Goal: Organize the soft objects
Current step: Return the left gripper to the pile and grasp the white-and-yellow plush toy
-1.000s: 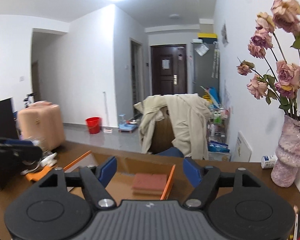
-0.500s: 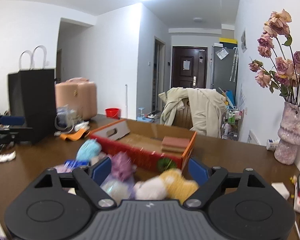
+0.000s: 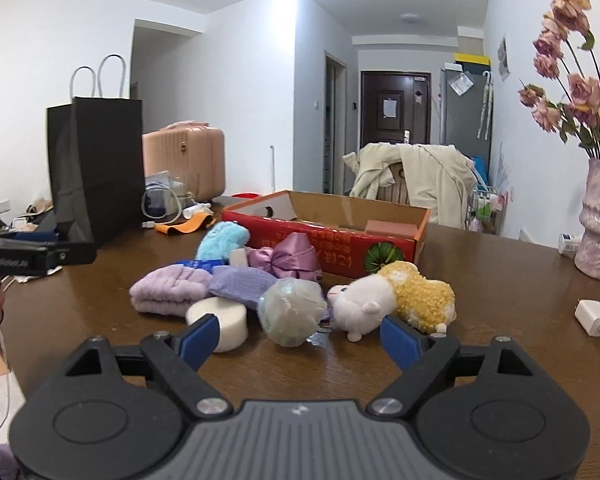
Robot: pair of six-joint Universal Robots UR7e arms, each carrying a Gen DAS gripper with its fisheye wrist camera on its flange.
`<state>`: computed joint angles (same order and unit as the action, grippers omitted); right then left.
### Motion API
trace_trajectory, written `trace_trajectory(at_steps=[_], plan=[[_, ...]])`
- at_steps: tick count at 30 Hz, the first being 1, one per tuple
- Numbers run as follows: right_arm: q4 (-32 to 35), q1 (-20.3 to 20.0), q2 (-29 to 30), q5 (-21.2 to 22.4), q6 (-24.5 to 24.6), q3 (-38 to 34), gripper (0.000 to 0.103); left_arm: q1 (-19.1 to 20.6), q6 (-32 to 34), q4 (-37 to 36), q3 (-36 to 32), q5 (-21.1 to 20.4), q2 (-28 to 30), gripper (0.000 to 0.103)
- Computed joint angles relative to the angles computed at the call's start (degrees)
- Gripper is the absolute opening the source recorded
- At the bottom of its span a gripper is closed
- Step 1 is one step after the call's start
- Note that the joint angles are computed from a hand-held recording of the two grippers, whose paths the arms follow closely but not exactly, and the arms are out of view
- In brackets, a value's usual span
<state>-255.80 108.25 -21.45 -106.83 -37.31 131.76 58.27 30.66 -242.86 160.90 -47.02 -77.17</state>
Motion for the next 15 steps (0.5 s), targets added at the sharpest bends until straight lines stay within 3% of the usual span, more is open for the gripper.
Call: trace_trajectory(at_steps=[3, 7, 10, 15], plan=[[1.33, -1.63, -0.89, -0.57, -0.73, -1.56, 0.087, 0.89, 0.57, -0.94, -1.56, -3.46, 4.02, 0.103], [4.29, -4.81, -3.02, 0.02, -1.78, -3.86, 0.087, 1.64, 0.29, 4.13, -6.02, -8.77, 7.55, 0.103], [7.62, -9.08, -5.45, 3.75, -0.99, -6.06, 0.087, 1.66, -1.11, 9.97, -10.60, -11.62, 9.76, 0.103], [19.63, -14.92, -10.04, 10.83, -0.26, -10.71, 0.085, 2.78, -2.71, 23.39, -19.77, -19.53, 13.22, 0.102]])
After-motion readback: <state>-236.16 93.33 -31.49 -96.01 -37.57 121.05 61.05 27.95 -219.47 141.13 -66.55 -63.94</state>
